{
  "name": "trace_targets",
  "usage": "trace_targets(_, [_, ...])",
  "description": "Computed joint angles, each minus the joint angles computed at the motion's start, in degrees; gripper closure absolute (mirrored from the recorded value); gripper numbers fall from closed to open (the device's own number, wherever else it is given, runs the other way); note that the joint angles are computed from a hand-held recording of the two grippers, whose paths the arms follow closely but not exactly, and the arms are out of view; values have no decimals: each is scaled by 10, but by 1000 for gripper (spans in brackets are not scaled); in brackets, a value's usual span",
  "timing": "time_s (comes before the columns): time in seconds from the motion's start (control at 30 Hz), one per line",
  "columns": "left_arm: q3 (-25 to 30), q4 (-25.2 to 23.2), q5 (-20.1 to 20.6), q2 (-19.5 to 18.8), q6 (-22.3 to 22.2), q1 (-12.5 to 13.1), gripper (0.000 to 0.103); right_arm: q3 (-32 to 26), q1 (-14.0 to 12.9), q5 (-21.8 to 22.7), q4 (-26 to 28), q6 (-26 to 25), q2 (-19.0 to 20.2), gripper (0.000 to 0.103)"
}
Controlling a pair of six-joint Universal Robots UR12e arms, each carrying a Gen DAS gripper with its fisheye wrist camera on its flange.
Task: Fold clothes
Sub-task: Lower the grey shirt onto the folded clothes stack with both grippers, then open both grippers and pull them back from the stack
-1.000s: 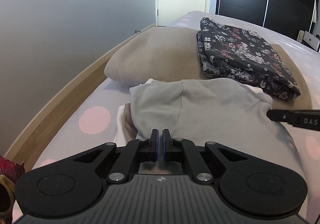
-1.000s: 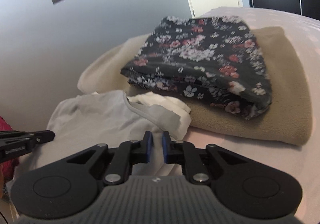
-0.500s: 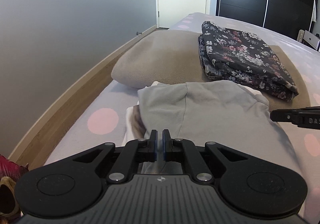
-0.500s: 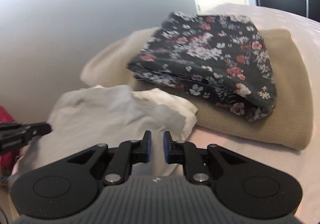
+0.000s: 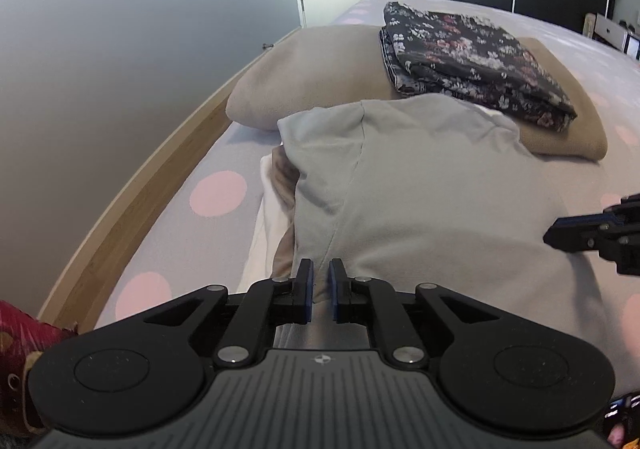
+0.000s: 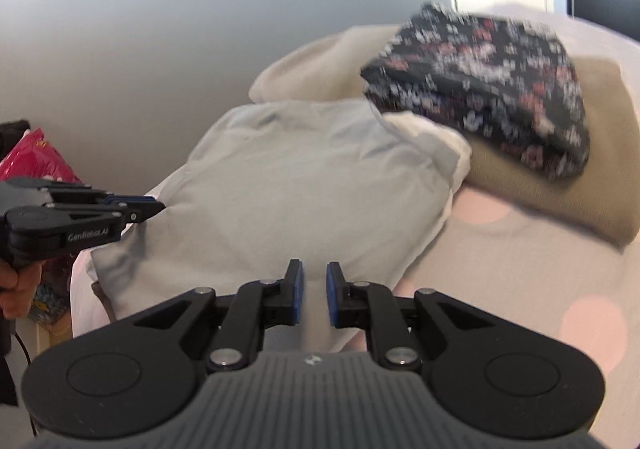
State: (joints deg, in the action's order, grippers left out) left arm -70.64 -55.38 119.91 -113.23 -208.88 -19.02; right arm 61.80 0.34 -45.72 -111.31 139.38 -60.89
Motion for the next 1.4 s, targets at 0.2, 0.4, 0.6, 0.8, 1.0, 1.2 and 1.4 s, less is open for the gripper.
trace_targets(0.2, [5, -8, 4, -5, -10, 0, 94, 4, 13, -31, -33, -8, 2, 88])
trace_targets(0.4, [32, -66, 36, -10, -32, -15, 94, -9, 9, -40, -2, -12, 0, 87])
trace_targets(0.6, [44, -79, 58, -4, -44, -38, 93, 6, -8, -12, 22, -49, -23, 86])
trace_targets(0.8, [96, -148, 82, -18, -91, -66, 89, 34, -25, -2, 38, -118, -58, 80])
trace_targets(1.0, [123, -156, 124, -30, -139, -99, 77, 57, -48, 9, 27, -126, -85, 76])
trace_targets(1.2, [152, -176, 182, -50, -199, -130, 57, 73, -73, 23, 19, -124, -104, 70])
trace_targets(1.4, [180, -227, 211, -70, -285, -151, 42, 109, -86, 24, -24, -132, -127, 66])
